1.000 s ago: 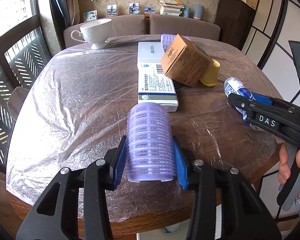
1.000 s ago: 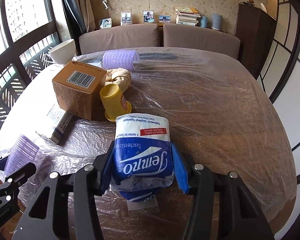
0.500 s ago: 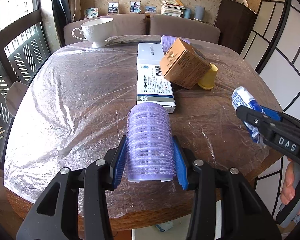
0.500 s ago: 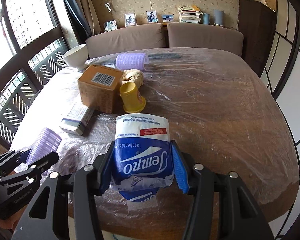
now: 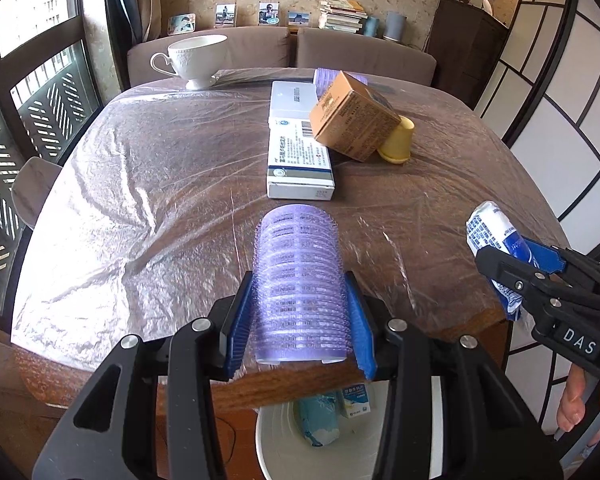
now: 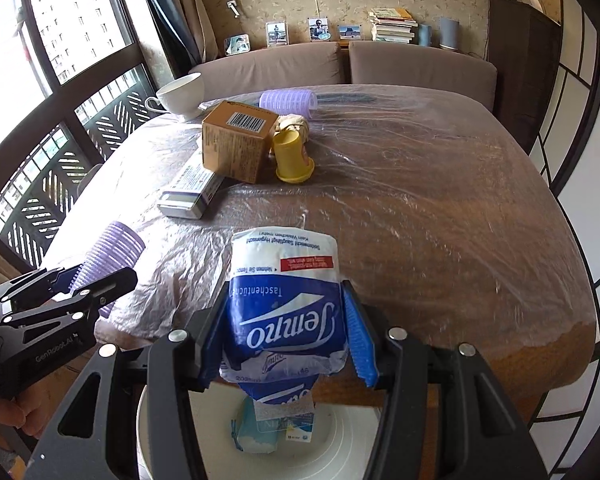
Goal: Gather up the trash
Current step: 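Carry the hair roller and tissue pack down over the white bin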
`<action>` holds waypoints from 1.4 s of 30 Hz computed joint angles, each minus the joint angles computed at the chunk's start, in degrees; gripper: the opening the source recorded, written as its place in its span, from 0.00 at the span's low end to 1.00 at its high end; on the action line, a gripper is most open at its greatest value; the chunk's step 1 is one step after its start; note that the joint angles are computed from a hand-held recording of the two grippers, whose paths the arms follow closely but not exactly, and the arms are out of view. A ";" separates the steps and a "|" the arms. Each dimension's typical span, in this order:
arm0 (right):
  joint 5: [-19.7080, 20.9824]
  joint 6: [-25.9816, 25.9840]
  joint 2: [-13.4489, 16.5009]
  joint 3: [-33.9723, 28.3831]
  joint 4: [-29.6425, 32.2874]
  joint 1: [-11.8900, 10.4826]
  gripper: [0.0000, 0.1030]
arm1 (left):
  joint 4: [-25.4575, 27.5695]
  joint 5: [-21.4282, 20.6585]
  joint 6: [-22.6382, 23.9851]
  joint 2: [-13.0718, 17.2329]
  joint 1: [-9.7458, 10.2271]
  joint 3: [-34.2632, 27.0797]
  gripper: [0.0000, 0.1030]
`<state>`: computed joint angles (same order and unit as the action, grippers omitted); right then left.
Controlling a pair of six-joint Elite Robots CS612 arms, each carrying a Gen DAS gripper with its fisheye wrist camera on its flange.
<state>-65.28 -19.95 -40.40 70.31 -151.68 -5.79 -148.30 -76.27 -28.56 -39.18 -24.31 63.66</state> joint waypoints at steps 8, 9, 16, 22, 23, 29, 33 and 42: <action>0.61 -2.48 -2.93 5.17 -0.32 -1.13 0.50 | -0.72 -0.89 0.74 -1.93 -1.04 3.20 0.43; 0.72 -2.64 -3.19 5.66 -0.24 -1.32 0.50 | -0.84 -0.84 0.65 -2.14 -1.19 3.57 0.43; 2.04 -4.82 -5.12 9.26 0.86 -2.32 0.50 | -2.32 -1.02 -0.91 -3.73 -2.28 6.63 0.43; 2.42 -6.55 -6.41 11.44 1.23 -2.87 0.50 | -2.75 -0.33 -2.38 -4.95 -3.28 9.41 0.43; 2.43 -6.79 -6.52 11.62 1.34 -2.92 0.50 | -2.76 -0.30 -2.66 -5.12 -3.43 9.79 0.43; 1.68 -9.98 -7.03 12.96 3.28 -3.24 0.50 | -1.96 -0.63 -3.82 -5.90 -4.31 11.70 0.43; 0.94 -11.75 -7.07 13.64 4.27 -3.49 0.50 | -1.01 -0.98 -3.91 -6.04 -4.78 12.40 0.43; 0.23 -14.31 -6.88 14.36 6.64 -3.66 0.50 | 0.59 -3.20 -3.72 -5.33 -5.09 12.84 0.43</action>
<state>-65.05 -34.26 -47.29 84.67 -145.03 -9.45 -147.70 -79.47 -32.28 -44.51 -29.40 76.50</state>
